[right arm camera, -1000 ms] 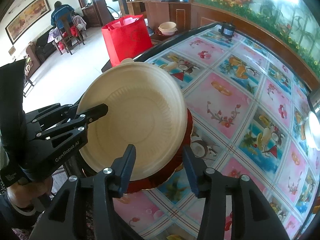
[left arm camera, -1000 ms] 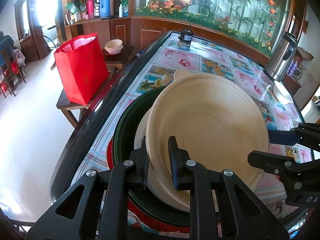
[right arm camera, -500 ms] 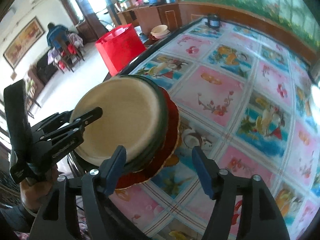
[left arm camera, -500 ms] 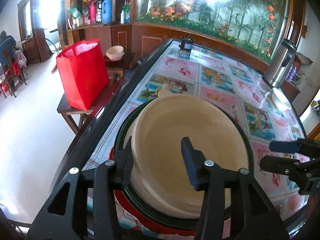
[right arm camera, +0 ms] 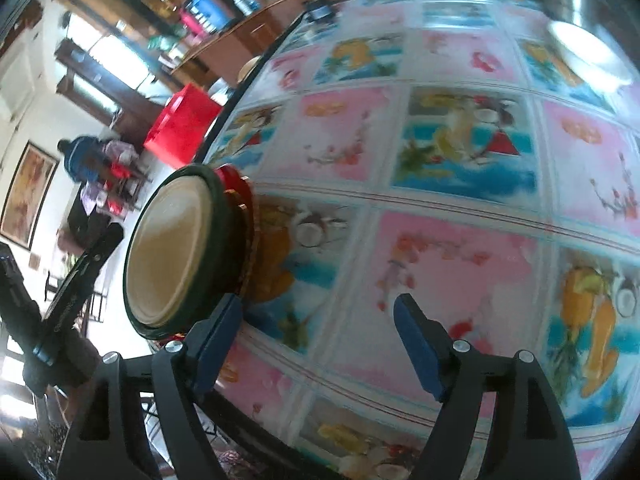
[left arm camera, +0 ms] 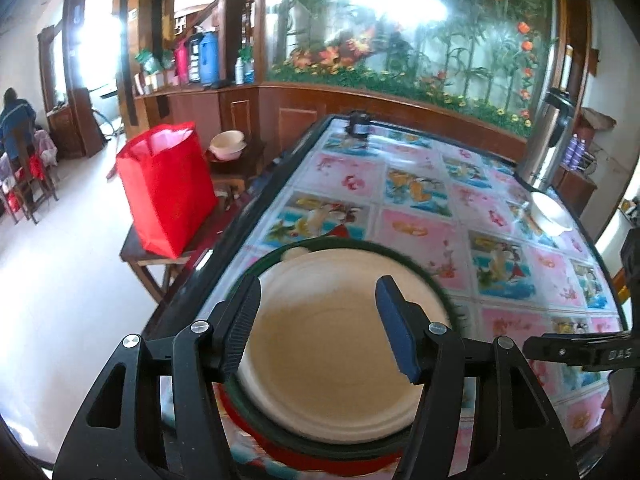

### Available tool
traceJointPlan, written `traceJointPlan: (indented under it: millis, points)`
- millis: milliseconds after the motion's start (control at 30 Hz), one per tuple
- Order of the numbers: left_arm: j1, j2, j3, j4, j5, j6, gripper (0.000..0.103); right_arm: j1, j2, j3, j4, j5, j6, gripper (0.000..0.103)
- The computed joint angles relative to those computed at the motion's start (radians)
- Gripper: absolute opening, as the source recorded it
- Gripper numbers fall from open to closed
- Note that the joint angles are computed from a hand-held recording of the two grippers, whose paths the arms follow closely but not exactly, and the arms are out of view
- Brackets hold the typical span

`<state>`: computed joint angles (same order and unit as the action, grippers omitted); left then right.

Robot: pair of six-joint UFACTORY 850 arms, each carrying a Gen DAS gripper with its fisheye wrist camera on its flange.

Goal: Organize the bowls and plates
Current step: 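Move both grippers across the table toward the white plastic bowl by the thermos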

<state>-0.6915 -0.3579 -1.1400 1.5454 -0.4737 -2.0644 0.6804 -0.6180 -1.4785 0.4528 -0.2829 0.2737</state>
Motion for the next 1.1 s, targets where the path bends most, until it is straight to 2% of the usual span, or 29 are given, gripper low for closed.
traceJointPlan:
  millis: [133, 367, 467, 567, 667, 733, 800, 900, 1033, 1100]
  points:
    - [-0.024, -0.032, -0.055, 0.002, 0.025, 0.032, 0.060, -0.016, 0.053, 0.082, 0.043, 0.051, -0.036, 0.078]
    - [-0.072, -0.133, -0.204, -0.084, 0.083, 0.183, 0.060, -0.045, 0.132, 0.179, -0.351, 0.049, 0.299, 0.078]
    - [-0.092, -0.179, -0.273, -0.146, 0.096, 0.277, 0.060, -0.065, 0.167, 0.221, -0.593, 0.026, 0.516, 0.078]
    - [-0.112, -0.232, -0.355, -0.229, 0.100, 0.393, 0.060, -0.102, 0.198, 0.258, -0.693, 0.016, 0.591, 0.078]
    - [-0.125, -0.288, -0.439, -0.310, 0.103, 0.493, 0.060, -0.135, 0.221, 0.278, -0.825, -0.043, 0.712, 0.079]
    - [-0.132, -0.328, -0.499, -0.371, 0.094, 0.566, 0.060, -0.157, 0.220, 0.264, -0.911, -0.138, 0.783, 0.079]
    - [-0.135, -0.369, -0.564, -0.461, 0.093, 0.663, 0.060, -0.174, 0.219, 0.256, -0.967, -0.178, 0.820, 0.079]
    - [-0.140, -0.439, -0.673, -0.594, 0.072, 0.816, 0.060, -0.220, 0.236, 0.258, -0.977, -0.179, 0.820, 0.079]
    - [-0.143, -0.540, -0.837, -0.775, 0.032, 1.014, 0.060, -0.281, 0.225, 0.224, -0.775, -0.177, 0.627, 0.079]
    - [-0.144, -0.586, -0.913, -0.837, 0.012, 1.081, 0.060, -0.289, 0.206, 0.196, -0.809, -0.198, 0.630, 0.079]
